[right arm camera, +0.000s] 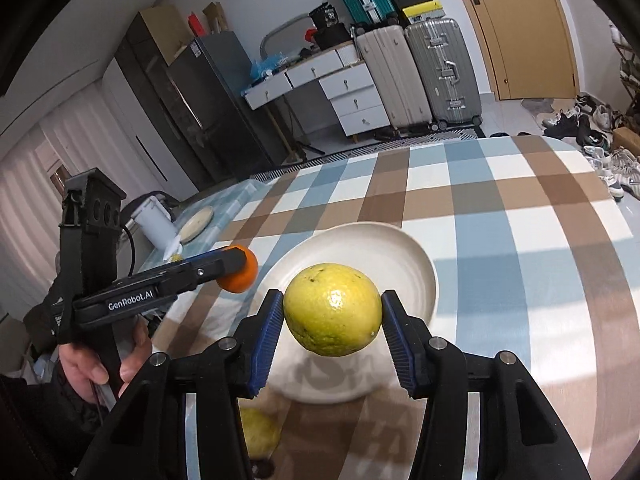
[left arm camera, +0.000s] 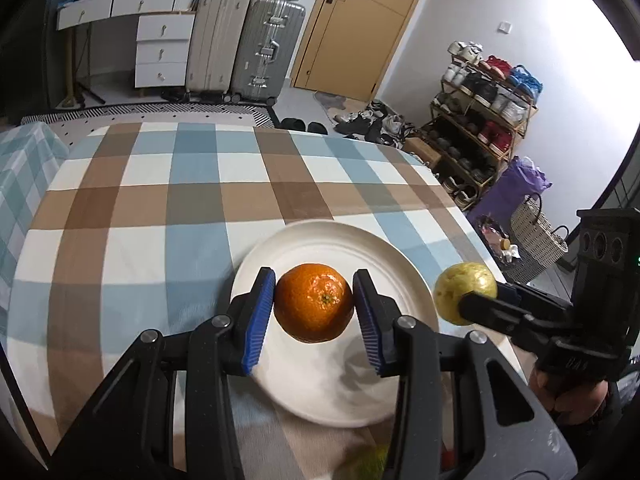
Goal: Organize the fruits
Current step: 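Carry the orange and grapefruit onto the cream plate and open both grippers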
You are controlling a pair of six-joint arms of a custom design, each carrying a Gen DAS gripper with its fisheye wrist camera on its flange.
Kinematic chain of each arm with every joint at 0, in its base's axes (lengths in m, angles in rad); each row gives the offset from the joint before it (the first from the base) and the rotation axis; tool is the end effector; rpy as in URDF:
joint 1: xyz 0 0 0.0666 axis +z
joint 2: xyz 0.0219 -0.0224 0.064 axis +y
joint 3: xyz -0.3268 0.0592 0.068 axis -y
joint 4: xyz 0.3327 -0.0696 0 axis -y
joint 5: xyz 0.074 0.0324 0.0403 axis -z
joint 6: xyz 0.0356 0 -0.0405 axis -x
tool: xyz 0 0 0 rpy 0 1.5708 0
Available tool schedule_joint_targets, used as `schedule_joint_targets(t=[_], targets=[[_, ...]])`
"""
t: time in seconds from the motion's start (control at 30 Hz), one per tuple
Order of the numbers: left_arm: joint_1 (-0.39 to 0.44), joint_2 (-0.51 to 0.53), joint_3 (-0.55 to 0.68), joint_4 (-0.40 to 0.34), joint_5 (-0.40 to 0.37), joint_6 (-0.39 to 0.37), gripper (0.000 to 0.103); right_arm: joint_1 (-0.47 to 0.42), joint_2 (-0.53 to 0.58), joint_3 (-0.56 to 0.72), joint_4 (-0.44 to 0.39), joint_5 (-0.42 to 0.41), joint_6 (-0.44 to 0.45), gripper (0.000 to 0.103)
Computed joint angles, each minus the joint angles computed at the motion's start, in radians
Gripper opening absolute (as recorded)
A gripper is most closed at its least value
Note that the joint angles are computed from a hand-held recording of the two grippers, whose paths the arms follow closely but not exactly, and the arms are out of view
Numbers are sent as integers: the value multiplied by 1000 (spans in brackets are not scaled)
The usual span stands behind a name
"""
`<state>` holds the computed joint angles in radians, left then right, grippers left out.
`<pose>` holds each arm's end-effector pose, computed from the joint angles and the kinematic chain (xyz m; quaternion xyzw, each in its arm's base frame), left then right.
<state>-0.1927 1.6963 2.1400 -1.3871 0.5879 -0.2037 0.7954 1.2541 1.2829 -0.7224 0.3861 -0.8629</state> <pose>0.4785 -0.1139 0.5051 0.2669 0.8750 -0.2740 0.2969 0.2895 0.2756 0.4034 0.1114 0.8853 0.1900 0.4096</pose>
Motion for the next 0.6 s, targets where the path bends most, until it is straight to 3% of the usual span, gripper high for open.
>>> schedule_joint_targets(t=[0.33, 0.6], targets=[[-57, 259, 284, -107, -28, 23, 37, -142, 157, 95, 19, -155, 98, 51], [-72, 343, 359, -136, -21, 35, 37, -174, 227, 118, 23, -197, 116, 51]])
